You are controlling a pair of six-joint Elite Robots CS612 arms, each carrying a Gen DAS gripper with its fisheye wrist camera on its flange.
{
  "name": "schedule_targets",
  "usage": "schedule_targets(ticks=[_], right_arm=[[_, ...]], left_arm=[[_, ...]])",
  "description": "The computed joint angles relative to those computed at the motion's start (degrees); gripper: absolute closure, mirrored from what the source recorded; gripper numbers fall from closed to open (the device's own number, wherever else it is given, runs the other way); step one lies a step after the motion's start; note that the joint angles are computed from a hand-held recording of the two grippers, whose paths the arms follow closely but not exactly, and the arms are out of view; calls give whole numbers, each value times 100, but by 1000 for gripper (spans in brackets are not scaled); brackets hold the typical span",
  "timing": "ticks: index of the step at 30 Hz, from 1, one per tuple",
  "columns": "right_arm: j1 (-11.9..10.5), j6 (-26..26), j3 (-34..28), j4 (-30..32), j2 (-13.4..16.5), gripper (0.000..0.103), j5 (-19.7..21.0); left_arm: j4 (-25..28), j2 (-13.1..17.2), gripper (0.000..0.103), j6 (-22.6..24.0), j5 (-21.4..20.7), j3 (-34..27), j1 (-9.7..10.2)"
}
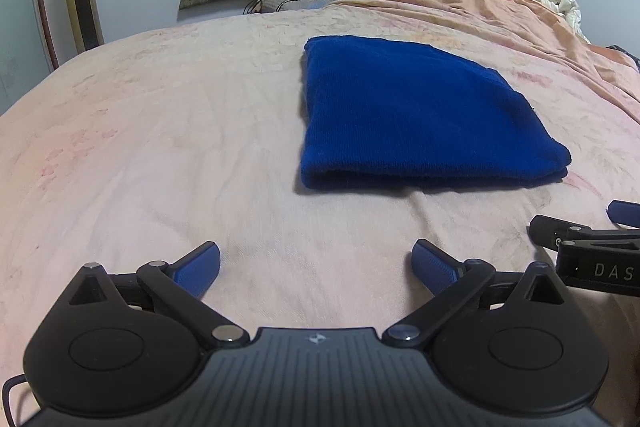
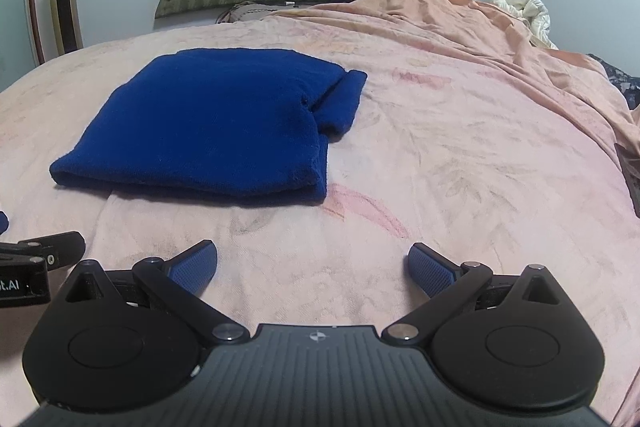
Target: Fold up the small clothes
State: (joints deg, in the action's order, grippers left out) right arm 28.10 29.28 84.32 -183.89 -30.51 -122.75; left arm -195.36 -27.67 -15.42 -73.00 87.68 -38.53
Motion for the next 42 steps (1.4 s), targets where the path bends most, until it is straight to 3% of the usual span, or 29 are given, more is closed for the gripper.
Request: schedule_targets(ticks=[9, 14, 19, 24, 29, 42], right_arm=[[0, -37, 12, -41, 4, 0, 1], [31, 24, -84, 300, -29, 0, -57], [62, -291, -259, 302, 71, 0, -98], [3, -155, -166, 108, 52, 0, 150], [18, -181, -142, 20, 61, 0, 122], [6, -228, -57, -289, 58, 0, 251]], left_arm=[[-60, 21, 0, 17, -2, -6, -3], [-34, 3, 0, 86, -72, 4, 12], [-87, 3, 0, 371, -85, 3, 37], [-271, 58, 0, 220, 446, 14, -24], [-71, 41, 0, -4, 266, -17, 39], [-85, 40, 0, -81, 191, -6, 58]])
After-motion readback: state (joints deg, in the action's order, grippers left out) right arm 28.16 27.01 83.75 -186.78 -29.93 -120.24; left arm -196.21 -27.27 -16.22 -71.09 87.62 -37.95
